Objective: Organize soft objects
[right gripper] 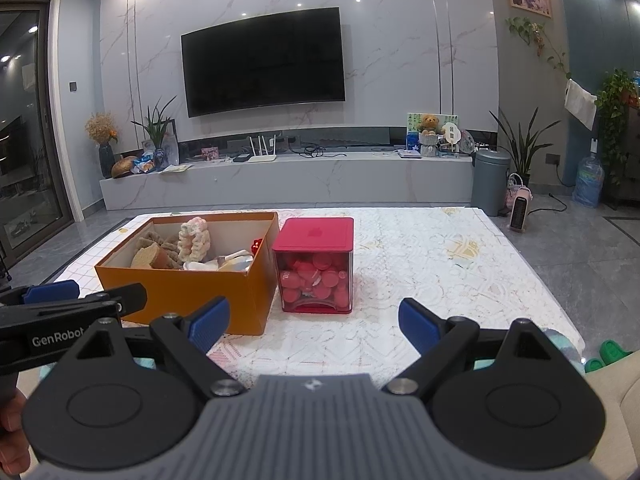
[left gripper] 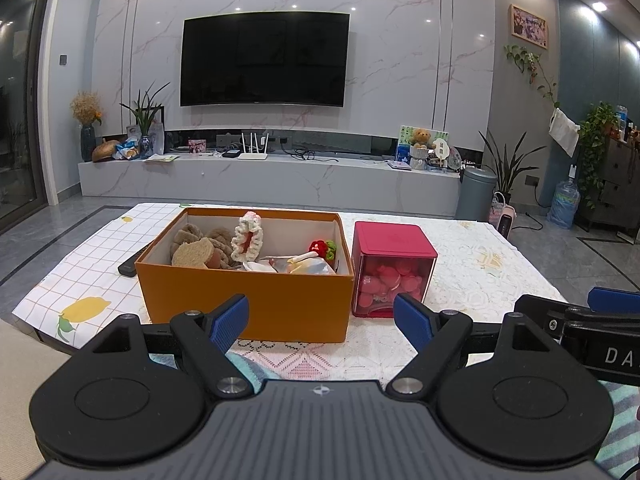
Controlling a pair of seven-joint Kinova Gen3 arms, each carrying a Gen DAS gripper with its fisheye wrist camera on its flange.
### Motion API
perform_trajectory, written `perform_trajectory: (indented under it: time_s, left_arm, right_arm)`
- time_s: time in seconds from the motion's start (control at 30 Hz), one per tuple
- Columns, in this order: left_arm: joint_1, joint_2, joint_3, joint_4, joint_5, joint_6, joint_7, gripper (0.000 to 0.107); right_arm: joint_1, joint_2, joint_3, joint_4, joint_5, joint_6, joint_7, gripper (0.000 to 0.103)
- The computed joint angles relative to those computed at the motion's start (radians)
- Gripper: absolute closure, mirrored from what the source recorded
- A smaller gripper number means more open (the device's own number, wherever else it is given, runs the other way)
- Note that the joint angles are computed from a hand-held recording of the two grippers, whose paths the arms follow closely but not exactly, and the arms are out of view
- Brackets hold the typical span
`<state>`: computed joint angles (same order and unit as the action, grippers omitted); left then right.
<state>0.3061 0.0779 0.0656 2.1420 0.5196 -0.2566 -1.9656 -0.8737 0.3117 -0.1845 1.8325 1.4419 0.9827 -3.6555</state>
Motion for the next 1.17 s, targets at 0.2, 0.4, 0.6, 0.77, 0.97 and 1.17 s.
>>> perform_trajectory:
  time_s: [0.2, 0.4, 0.6, 0.77, 0.97, 1.17]
  left_arm:
    - [-0.002, 0.0, 0.0, 0.0, -0.006, 0.001, 0.002, 0.011]
    - [-0.001, 0.0, 0.0, -0.001, 0.002, 0.003, -0.004, 0.011]
    - [0.0, -0.001, 0.0, 0.0, 0.001, 0.002, -0.004, 0.011]
    - [0.003, 0.0, -0.001, -0.001, 0.011, 0.0, -0.013, 0.011]
    - [-0.01, -0.001, 0.004, 0.001, -0.019, 0.004, 0.007, 0.011]
    - [-0.015, -0.005, 0.004, 0.004, -0.037, 0.006, 0.023, 0.011]
  right_arm:
    - [0.002, -0.002, -0.001, 0.002, 0.0, -0.004, 0.003, 0.013]
    - [0.001, -0.001, -0.002, 0.001, -0.003, -0.004, 0.004, 0.013]
    - [-0.001, 0.001, -0.001, 0.001, -0.002, -0.002, 0.003, 0.013]
    - [-0.001, 0.001, -0.001, 0.001, -0.004, -0.004, 0.003, 0.013]
    - [-0.003, 0.001, 0.0, 0.0, -0.004, -0.004, 0.002, 0.013]
    - [-0.002, 0.002, 0.0, -0.001, -0.007, -0.007, 0.005, 0.013]
